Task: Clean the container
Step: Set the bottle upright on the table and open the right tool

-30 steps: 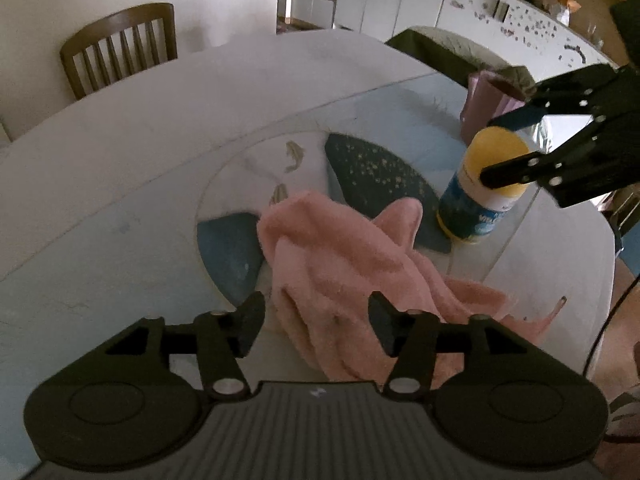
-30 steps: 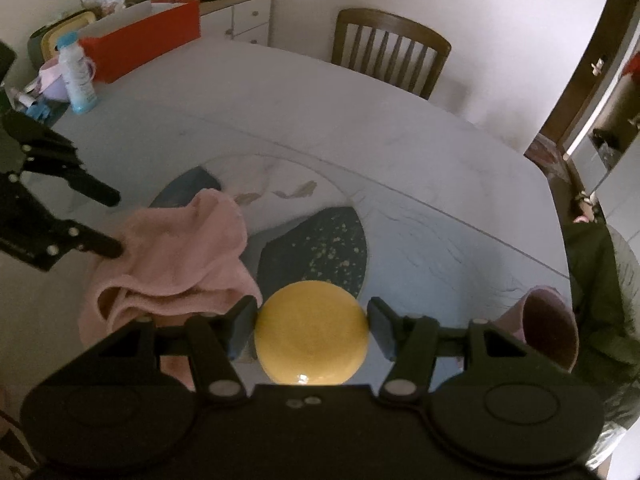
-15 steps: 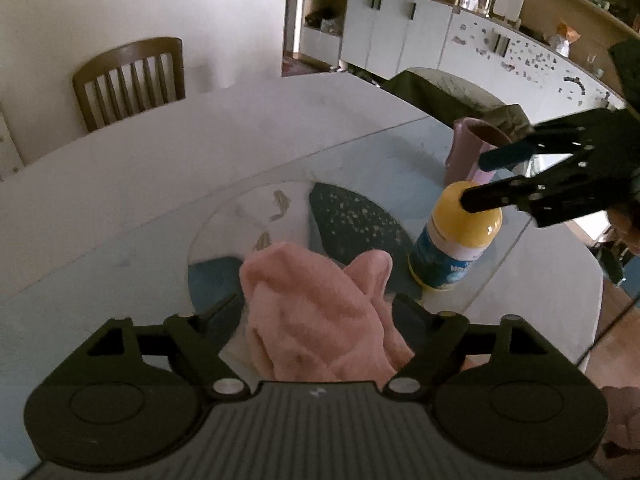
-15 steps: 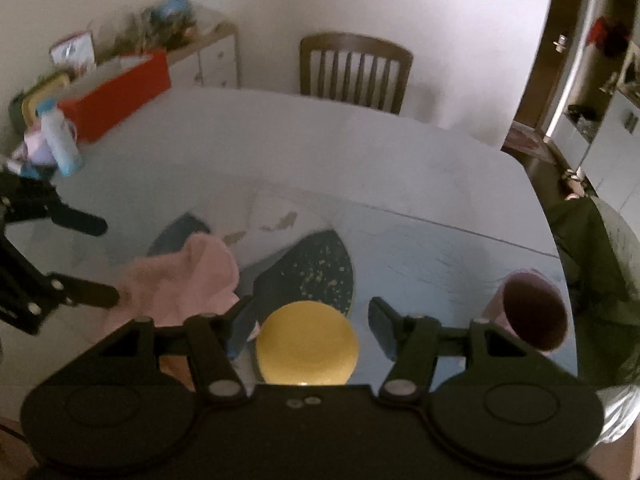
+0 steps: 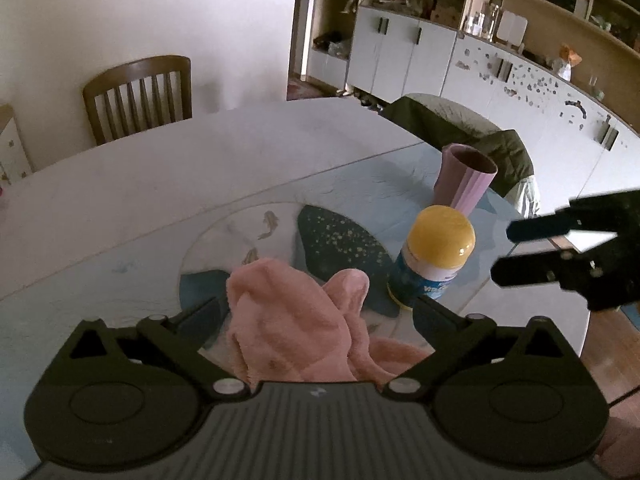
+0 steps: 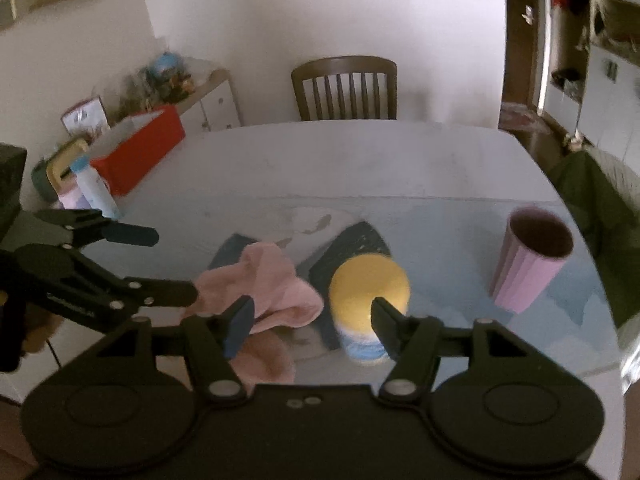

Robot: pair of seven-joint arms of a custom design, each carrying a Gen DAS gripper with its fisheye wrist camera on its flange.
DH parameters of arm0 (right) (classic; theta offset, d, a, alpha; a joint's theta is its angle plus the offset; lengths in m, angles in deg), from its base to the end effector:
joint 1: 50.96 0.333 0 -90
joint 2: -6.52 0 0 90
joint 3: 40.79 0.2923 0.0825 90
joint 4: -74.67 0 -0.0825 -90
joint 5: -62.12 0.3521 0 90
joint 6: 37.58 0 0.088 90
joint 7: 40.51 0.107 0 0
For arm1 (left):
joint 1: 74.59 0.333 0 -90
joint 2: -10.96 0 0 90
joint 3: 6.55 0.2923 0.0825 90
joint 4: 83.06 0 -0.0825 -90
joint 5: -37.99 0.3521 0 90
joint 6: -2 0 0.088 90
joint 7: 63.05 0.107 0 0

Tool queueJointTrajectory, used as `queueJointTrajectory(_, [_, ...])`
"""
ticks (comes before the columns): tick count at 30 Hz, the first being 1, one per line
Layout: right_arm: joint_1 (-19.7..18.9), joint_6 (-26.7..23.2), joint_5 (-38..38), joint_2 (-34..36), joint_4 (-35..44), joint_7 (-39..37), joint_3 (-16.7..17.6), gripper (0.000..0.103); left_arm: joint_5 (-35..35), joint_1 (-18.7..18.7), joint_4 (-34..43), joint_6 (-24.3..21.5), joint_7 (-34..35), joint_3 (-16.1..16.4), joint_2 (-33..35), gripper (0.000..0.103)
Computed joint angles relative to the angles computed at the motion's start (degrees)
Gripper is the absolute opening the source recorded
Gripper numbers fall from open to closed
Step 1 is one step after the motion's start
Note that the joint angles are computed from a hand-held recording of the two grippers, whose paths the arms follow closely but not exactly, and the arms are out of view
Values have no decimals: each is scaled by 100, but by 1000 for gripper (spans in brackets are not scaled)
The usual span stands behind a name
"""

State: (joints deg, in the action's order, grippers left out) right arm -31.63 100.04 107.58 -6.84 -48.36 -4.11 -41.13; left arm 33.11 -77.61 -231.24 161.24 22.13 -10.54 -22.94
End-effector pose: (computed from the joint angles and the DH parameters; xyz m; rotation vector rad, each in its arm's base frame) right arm 0.4718 0.1675 0.5444 -2.1669 0.8827 -0.1202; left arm 0.3955 -0.0481 0.5379 -1.8160 1.7717 -0.8298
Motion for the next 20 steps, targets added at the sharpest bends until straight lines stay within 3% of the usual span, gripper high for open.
queueJointTrajectory(10, [141,410,371,-797,-996,370,-120,66,-311,-372,-296,3,28,75,-426,103])
queueJointTrajectory(15, [239,548,350,-946,-1143,380,-198,66,-8,-81,-373,16,-317,-302,-563,103])
queueJointTrajectory(20, [315,718,347,-1081,-1288,448,-231,66,160,-116,-388,56,-466,-282,-587,103])
